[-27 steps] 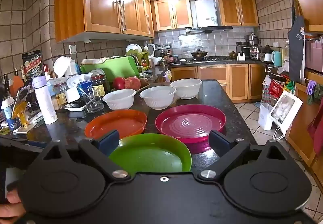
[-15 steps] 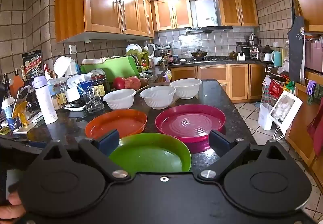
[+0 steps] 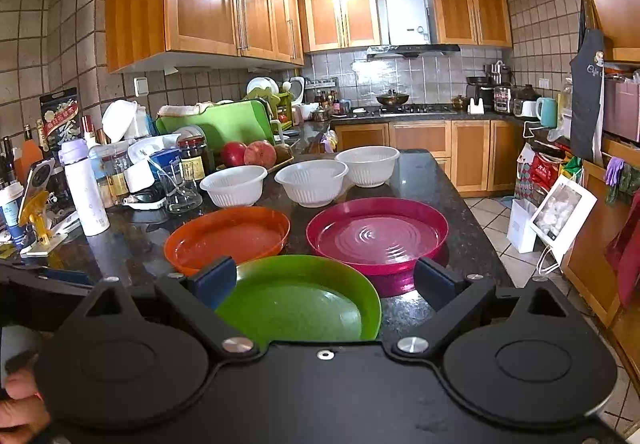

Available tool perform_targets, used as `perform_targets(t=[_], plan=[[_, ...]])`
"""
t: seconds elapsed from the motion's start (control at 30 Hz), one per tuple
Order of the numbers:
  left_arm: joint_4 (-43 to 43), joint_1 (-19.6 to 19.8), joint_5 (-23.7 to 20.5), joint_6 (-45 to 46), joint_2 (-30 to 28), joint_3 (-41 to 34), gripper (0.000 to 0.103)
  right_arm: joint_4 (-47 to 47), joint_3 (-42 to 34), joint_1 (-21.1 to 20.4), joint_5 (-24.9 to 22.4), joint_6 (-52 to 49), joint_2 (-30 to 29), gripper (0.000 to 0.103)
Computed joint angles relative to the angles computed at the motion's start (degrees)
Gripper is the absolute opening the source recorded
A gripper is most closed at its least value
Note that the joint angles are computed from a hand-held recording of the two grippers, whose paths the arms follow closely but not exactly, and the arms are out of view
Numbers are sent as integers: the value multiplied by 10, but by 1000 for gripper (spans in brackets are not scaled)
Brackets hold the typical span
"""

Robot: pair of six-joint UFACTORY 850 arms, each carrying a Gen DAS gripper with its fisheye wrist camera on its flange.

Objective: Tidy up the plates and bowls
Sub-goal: 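Move the left tool toward the rim of the green plate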

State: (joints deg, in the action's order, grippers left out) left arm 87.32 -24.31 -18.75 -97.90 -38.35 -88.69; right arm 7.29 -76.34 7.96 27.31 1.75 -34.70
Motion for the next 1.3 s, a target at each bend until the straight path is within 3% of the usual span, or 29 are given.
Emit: perform_targets(t=[1.3], plan=[[-35, -1, 1, 40, -7, -12, 88, 6, -7, 1, 9, -12, -5, 100]])
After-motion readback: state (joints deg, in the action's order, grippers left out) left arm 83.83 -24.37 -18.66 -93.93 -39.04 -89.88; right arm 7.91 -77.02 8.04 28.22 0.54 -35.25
